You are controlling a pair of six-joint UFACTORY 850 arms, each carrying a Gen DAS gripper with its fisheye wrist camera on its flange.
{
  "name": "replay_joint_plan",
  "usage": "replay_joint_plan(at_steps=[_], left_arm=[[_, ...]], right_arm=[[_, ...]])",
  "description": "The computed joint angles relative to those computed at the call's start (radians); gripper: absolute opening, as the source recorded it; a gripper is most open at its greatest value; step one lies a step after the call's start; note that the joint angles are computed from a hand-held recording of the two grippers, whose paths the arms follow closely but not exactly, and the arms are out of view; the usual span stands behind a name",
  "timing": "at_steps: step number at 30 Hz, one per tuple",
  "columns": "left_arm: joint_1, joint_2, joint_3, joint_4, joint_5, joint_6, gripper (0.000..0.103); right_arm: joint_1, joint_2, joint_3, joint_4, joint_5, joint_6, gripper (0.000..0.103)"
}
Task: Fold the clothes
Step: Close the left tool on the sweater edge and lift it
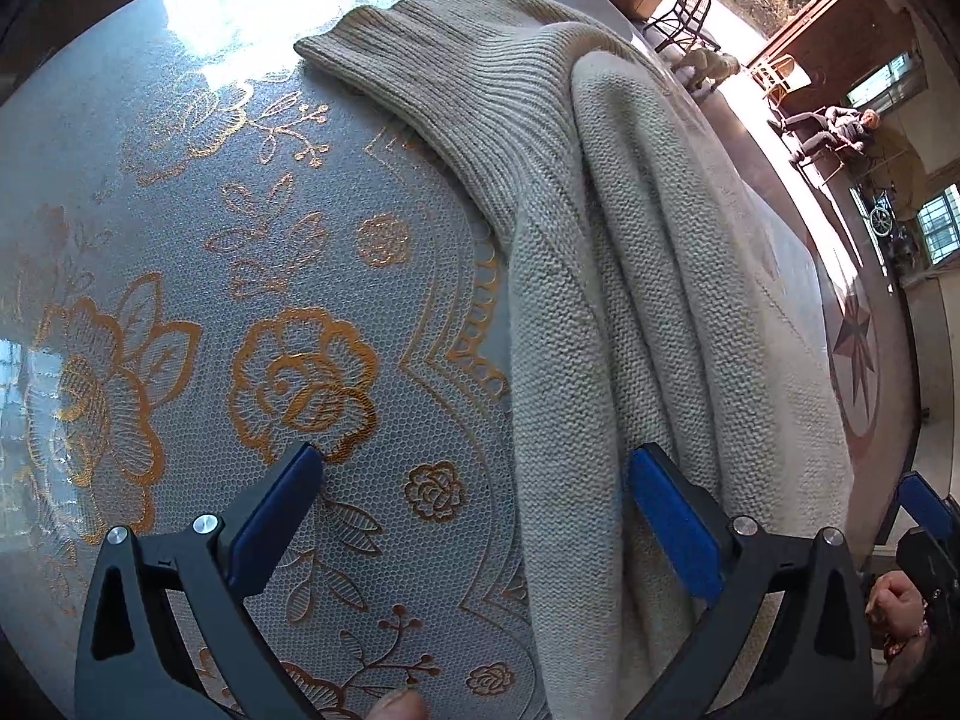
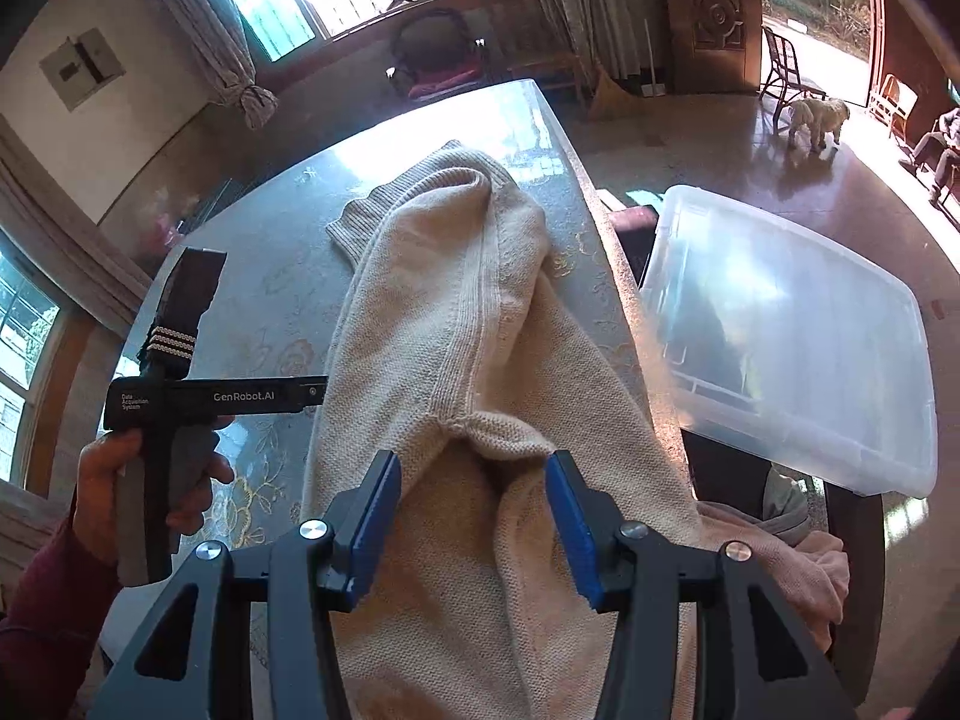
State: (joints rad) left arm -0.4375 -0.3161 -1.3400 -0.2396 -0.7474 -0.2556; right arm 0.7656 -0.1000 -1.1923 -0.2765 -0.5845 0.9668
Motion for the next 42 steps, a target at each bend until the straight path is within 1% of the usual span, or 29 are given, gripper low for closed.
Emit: replay_joint_plan(at_steps=[2,4,6,9,10,11,13,14,15,16,18,19,21,24,26,27,29,31,34,35,36,39,40,42], left_arm=[[0.001,-0.005,-0.004,0.023,0.010,-0.007,0.103],[0.002,0.008,0.019,0.059,0.029,-0.010,0.103],[0.013,0.038,0.064,0.050,0.066,0.016,0.103],[0.041,0.079,0.124,0.013,0.107,0.056,0.103],[0.050,0.084,0.128,0.015,0.104,0.059,0.103],[0.061,0.091,0.137,0.019,0.105,0.060,0.101],[0.080,0.113,0.157,0.040,0.116,0.044,0.079],[0.088,0.120,0.162,0.042,0.119,0.045,0.047],[0.096,0.104,0.143,0.013,0.103,0.067,0.026],[0.107,0.092,0.129,-0.015,0.087,0.090,0.026],[0.139,0.100,0.143,-0.055,0.078,0.139,0.021],[0.143,0.103,0.145,-0.066,0.078,0.150,0.019],[0.154,0.111,0.155,-0.093,0.081,0.175,0.010],[0.189,0.157,0.231,-0.204,0.104,0.282,0.007],[0.243,0.208,0.294,-0.271,0.113,0.385,0.006],[0.256,0.243,0.332,-0.293,0.126,0.418,0.005],[0.267,0.302,0.384,-0.329,0.156,0.455,0.005],[0.289,0.352,0.419,-0.380,0.169,0.491,0.005],[0.396,0.409,0.468,-0.475,0.159,0.621,0.005],[0.417,0.421,0.482,-0.487,0.166,0.643,0.005],[0.441,0.434,0.495,-0.497,0.170,0.668,0.005],[0.527,0.467,0.517,-0.507,0.149,0.760,0.005],[0.571,0.476,0.523,-0.520,0.130,0.798,0.005],[0.623,0.493,0.522,-0.508,0.129,0.817,0.005]], right_arm=[[-0.014,-0.022,-0.032,-0.025,-0.047,0.005,0.051],[-0.054,-0.036,-0.046,0.046,-0.045,-0.045,0.052],[-0.094,-0.059,-0.061,0.163,-0.045,-0.141,0.052],[-0.123,-0.100,-0.079,0.270,-0.050,-0.226,0.051],[-0.130,-0.111,-0.082,0.301,-0.046,-0.250,0.052],[-0.137,-0.123,-0.084,0.333,-0.043,-0.274,0.052],[-0.144,-0.136,-0.085,0.370,-0.032,-0.305,0.052],[-0.145,-0.139,-0.084,0.376,-0.027,-0.309,0.052],[-0.144,-0.139,-0.084,0.372,-0.025,-0.305,0.052],[-0.143,-0.139,-0.084,0.367,-0.023,-0.300,0.052],[-0.140,-0.127,-0.076,0.351,-0.012,-0.282,0.052],[-0.138,-0.119,-0.070,0.341,-0.005,-0.271,0.052],[-0.135,-0.103,-0.060,0.321,0.008,-0.249,0.052],[-0.131,-0.087,-0.047,0.295,0.015,-0.228,0.052],[-0.129,-0.077,-0.040,0.279,0.017,-0.216,0.052],[-0.130,-0.074,-0.036,0.286,0.019,-0.224,0.052],[-0.141,-0.076,-0.031,0.337,0.025,-0.275,0.052],[-0.164,-0.085,-0.032,0.463,0.025,-0.392,0.052],[-0.203,-0.117,-0.052,0.642,0.001,-0.563,0.052],[-0.211,-0.131,-0.066,0.658,-0.011,-0.580,0.052],[-0.212,-0.149,-0.086,0.632,-0.024,-0.558,0.052],[-0.209,-0.217,-0.162,0.576,-0.051,-0.526,0.052],[-0.202,-0.240,-0.192,0.518,-0.059,-0.480,0.052],[-0.175,-0.294,-0.269,0.339,-0.087,-0.351,0.052]])
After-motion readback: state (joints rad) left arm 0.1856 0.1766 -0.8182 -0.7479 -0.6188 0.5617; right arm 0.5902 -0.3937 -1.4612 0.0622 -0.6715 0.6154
